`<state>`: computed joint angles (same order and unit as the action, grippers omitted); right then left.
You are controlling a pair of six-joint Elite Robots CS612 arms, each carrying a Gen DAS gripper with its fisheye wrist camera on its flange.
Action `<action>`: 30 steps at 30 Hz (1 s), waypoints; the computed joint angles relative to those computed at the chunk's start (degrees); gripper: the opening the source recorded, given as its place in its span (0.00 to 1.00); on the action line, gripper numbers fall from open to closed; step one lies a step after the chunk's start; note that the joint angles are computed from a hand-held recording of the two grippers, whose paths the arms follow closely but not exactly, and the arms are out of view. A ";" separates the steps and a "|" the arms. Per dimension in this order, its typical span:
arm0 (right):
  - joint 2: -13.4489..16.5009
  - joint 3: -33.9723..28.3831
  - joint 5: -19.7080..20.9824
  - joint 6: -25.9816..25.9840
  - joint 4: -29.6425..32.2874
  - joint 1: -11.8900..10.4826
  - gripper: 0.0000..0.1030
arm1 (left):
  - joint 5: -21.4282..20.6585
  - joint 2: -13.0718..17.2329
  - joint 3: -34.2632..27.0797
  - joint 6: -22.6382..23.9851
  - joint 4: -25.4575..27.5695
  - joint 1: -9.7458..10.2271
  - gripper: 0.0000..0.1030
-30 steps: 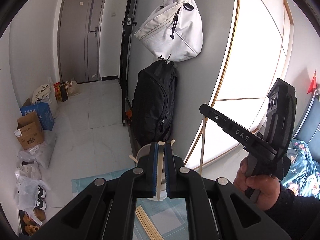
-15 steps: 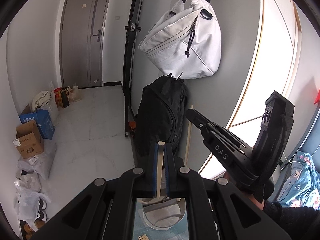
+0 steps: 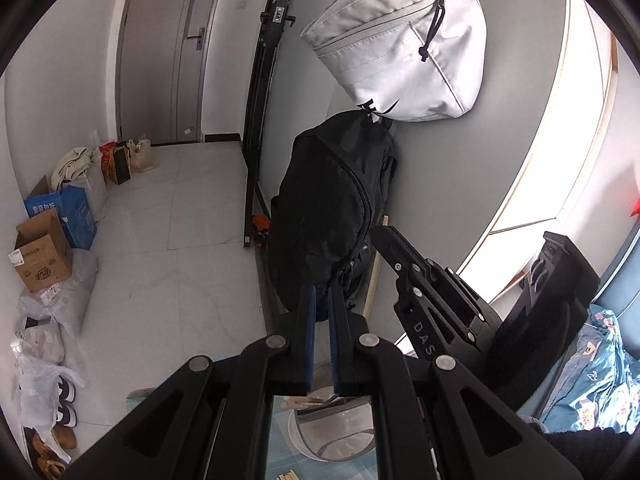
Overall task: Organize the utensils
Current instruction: 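Raise both chopsticks over the utensil holder and open both tools to drop them, then move both open tools down toward the wooden chopstick bundle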
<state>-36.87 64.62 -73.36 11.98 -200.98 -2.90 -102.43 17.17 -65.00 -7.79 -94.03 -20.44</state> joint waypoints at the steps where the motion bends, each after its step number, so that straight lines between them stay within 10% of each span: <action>1: -0.20 0.53 0.25 -0.65 -0.11 0.03 0.03 | -0.30 -0.10 0.14 -0.32 0.06 0.16 0.02; 12: -4.79 9.45 7.07 -8.14 5.19 -1.00 0.07 | 0.15 0.92 -2.04 -5.40 3.88 0.70 0.03; 16: -6.89 12.77 12.32 -6.64 6.69 -2.20 0.59 | 2.23 1.76 -4.04 -6.00 6.02 0.30 0.32; 30: -12.35 21.93 15.48 -8.70 4.70 -3.08 0.60 | 4.52 5.37 -12.62 -6.99 8.29 -0.61 0.44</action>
